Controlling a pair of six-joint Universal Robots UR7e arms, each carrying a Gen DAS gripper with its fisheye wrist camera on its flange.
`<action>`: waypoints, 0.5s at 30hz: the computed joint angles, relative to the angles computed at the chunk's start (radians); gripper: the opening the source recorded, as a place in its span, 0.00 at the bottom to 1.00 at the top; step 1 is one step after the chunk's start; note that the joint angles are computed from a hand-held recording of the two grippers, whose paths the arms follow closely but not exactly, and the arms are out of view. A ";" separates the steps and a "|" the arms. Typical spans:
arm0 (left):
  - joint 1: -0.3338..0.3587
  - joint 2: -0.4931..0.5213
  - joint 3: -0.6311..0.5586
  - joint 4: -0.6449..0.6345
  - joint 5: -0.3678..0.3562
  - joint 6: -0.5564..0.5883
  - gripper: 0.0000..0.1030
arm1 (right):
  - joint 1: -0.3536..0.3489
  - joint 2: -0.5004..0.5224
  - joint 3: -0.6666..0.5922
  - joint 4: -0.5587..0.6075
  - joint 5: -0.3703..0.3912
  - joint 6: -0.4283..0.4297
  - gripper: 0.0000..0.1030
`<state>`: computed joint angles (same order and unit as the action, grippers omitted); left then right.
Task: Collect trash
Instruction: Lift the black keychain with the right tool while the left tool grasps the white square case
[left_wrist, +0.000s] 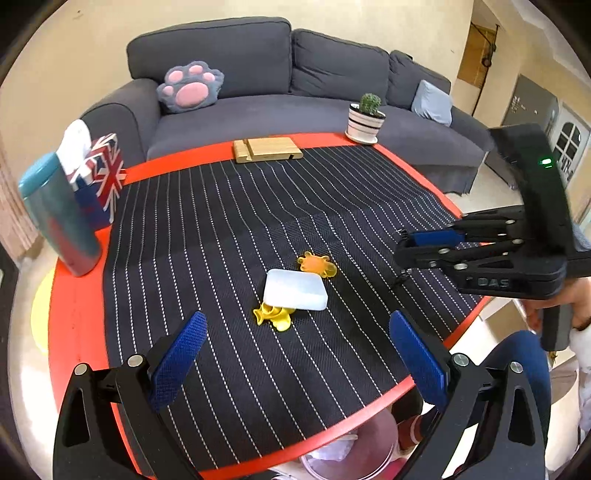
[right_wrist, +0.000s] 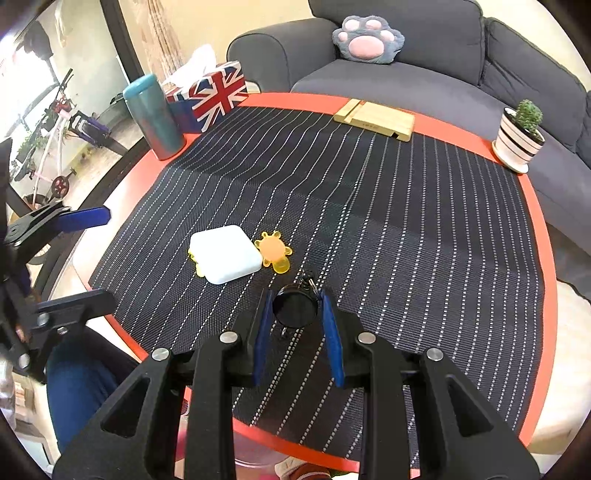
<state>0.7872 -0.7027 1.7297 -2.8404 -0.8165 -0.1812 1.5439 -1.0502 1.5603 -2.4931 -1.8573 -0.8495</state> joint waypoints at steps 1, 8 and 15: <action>0.004 0.007 -0.016 0.016 -0.001 0.008 0.93 | -0.001 -0.005 0.000 0.002 0.001 0.000 0.26; 0.029 0.045 -0.099 0.123 -0.021 0.025 0.93 | -0.011 -0.022 0.003 0.007 0.010 0.000 0.26; 0.056 0.098 -0.197 0.264 -0.028 0.023 0.93 | -0.020 -0.031 0.004 0.010 0.010 0.002 0.26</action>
<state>0.8433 -0.6050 1.5326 -2.5766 -0.8447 -0.1579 1.5241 -1.0813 1.5646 -2.4826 -1.8472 -0.8472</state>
